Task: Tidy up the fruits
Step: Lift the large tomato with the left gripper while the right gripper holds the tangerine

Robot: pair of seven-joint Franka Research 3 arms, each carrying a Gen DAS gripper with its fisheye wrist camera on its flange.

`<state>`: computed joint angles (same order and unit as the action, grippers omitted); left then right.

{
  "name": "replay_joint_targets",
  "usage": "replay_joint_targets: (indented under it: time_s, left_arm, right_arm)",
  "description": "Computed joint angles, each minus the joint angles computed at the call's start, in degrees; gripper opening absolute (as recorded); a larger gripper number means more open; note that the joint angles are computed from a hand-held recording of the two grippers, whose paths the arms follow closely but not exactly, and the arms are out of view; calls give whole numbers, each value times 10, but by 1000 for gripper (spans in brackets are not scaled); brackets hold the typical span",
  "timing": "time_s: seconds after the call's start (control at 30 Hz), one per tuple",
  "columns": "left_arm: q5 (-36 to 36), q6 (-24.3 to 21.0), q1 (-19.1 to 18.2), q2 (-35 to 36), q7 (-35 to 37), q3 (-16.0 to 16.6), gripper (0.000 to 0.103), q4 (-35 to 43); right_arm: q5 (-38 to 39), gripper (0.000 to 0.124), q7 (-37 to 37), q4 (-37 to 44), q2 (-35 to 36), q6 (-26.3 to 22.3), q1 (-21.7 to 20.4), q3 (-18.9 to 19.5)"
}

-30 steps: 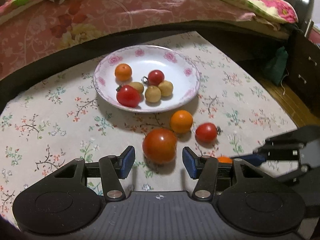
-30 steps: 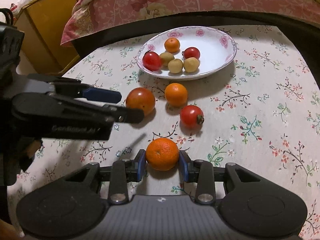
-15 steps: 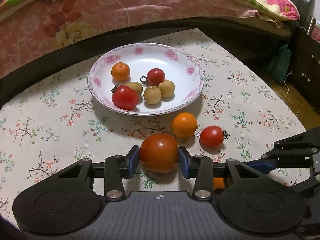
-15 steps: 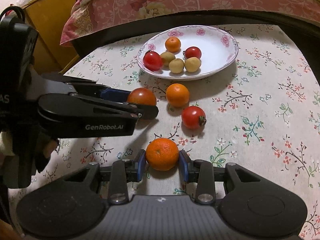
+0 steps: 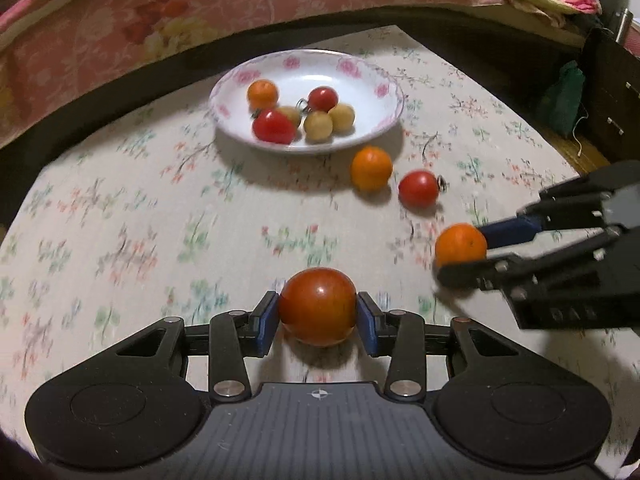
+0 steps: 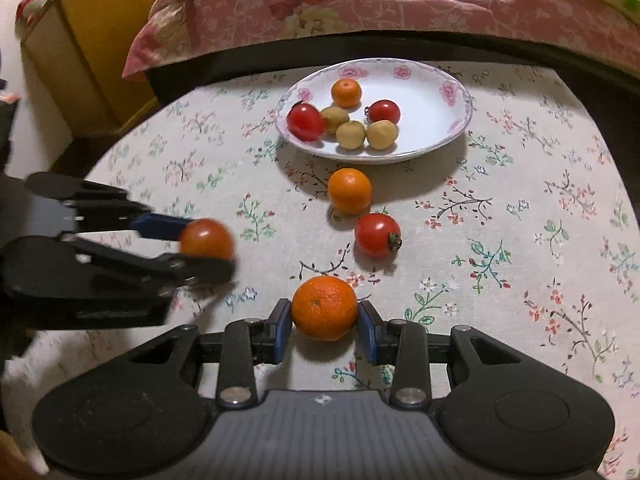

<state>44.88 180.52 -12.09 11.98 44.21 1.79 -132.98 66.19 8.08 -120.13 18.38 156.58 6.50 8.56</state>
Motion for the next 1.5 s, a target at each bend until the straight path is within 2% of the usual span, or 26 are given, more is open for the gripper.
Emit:
replay_joint_targets:
  time_s: [0.1, 0.27, 0.33, 0.4, 0.7, 0.83, 0.93, 1.03, 1.17, 1.27, 1.5]
  left_arm:
    - [33, 0, -17, -11, -31, 19, 49, -9]
    - [71, 2, -13, -4, -56, 18, 50, 3]
    - [46, -2, 9, -4, -32, -5, 50, 1]
    - [31, 0, 17, -5, -18, -13, 52, -4]
    - [13, -7, 16, 3, 2, -13, 59, 0]
    - [-13, -5, 27, 1, 26, -25, 59, -5]
    - [-8, -3, 14, 0, 20, -9, 60, -8]
    - [-23, -3, 22, 0, 32, -17, 60, -10]
    - [-3, -3, 2, -1, 9, 4, 60, -9]
    - [-9, 0, 9, 0, 11, -2, 53, -9]
    - [5, -2, -1, 1, -3, 9, 55, -6]
  right_arm:
    - [-2, 32, -9, -4, 1, 7, 2, 2]
    - [-3, 32, -13, -2, 3, 15, 4, 4]
    - [1, 32, -17, -5, 3, 21, 4, 7]
    - [3, 32, -24, -7, 2, 26, 5, 8]
    - [18, 38, -34, -3, 2, 4, -2, 6]
    - [20, 39, -36, -1, 3, 4, 1, 5]
    - [26, 39, -42, 0, 5, 7, 1, 6]
    - [36, 40, -53, -1, 5, 7, 0, 7]
    - [42, 40, -63, -1, 6, 7, 1, 6]
    - [44, 40, -62, 2, 7, 3, 0, 5]
    - [38, 40, -53, 4, 8, 7, 4, 4]
